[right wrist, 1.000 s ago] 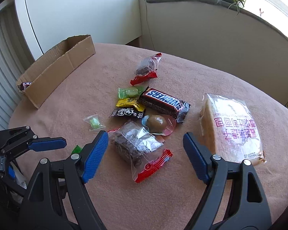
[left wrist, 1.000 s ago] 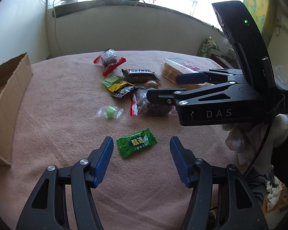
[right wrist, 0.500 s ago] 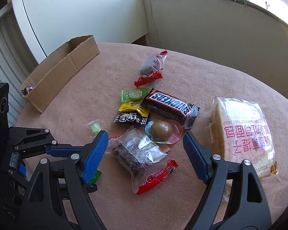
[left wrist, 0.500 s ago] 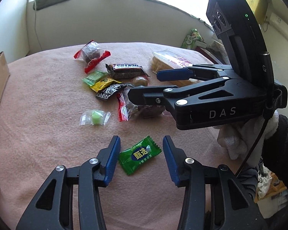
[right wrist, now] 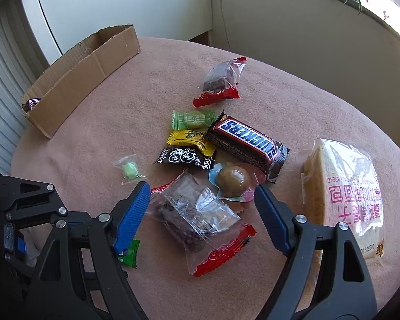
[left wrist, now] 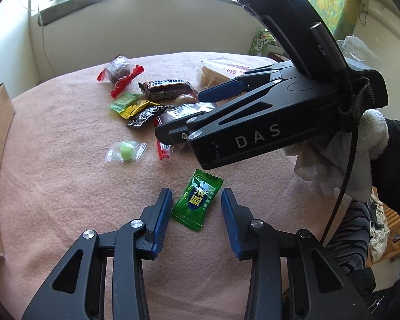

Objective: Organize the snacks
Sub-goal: 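Move the left gripper to the green candy packet and close on it, then grasp the clear bag of dark cookies with the right gripper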

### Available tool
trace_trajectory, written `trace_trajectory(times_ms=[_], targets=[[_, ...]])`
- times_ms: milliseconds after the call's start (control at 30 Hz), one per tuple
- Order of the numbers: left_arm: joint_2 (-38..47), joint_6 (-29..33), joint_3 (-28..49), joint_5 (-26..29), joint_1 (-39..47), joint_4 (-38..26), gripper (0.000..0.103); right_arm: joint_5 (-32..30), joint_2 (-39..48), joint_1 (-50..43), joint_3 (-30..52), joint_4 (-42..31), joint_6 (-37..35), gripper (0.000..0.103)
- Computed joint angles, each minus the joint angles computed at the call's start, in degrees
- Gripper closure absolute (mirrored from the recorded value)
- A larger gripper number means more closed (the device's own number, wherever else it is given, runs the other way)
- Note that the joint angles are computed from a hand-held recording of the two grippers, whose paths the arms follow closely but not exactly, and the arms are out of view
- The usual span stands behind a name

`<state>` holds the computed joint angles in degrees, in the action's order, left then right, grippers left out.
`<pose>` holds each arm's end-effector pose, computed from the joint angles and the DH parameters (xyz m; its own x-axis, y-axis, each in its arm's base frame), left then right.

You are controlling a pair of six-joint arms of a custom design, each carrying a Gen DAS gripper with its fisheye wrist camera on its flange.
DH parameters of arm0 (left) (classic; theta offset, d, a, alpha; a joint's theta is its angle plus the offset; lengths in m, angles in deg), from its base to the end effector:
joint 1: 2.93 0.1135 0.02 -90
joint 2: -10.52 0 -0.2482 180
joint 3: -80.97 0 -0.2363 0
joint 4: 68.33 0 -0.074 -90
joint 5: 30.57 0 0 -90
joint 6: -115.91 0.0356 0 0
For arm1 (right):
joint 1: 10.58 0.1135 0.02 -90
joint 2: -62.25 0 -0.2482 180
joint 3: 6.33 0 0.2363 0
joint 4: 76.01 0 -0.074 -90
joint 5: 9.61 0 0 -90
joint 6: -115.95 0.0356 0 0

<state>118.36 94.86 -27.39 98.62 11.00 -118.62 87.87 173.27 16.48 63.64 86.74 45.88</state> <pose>0.2897 0.0487 0.1088 -0.4871 0.6244 -0.6106 0.8506 0.4978 -0.1694 0.3090 0.1527 0.0970 -0.8453 -0.0523 -0.5318 -0.1085 0.9913 0.0750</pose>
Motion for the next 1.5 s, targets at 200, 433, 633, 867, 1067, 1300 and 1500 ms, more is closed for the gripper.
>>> trace_trajectory(times_ms=[200, 433, 633, 867, 1067, 1300, 1500], targets=[[-1.31, -1.78, -2.62, -0.02, -0.52, 3.83, 0.078, -1.56, -0.73, 0.29, -1.45, 1.22, 0.95, 0.023], [-2.38, -0.07, -3.33, 0.18, 1.08, 3.81, 0.08, 0.01, -2.3, 0.94, -2.96, 0.88, 2.54, 0.035], [-2.84, 1.25, -3.73, 0.26, 1.55, 3.63, 0.08, -1.58, -5.18, 0.32, -6.82, 2.87, 3.75, 0.04], [-5.35, 1.08, -8.08, 0.07, 0.68, 9.32, 0.076, -1.98, -6.59, 0.23, -10.29, 5.88, 5.72, 0.037], [-4.28, 0.1, -6.6, 0.85, 1.43, 8.01, 0.08, -0.73, -8.87, 1.7, -13.84, 9.31, 8.31, 0.052], [-2.92, 0.2, -4.71, 1.45, 2.76, 5.75, 0.08, -4.54, -10.72, 0.81, -17.41, 13.19, 8.54, 0.064], [-2.27, -0.47, -3.72, 1.64, 2.76, 5.04, 0.08, -10.01, -13.77, -2.18, -21.25, 15.17, 9.75, 0.034]])
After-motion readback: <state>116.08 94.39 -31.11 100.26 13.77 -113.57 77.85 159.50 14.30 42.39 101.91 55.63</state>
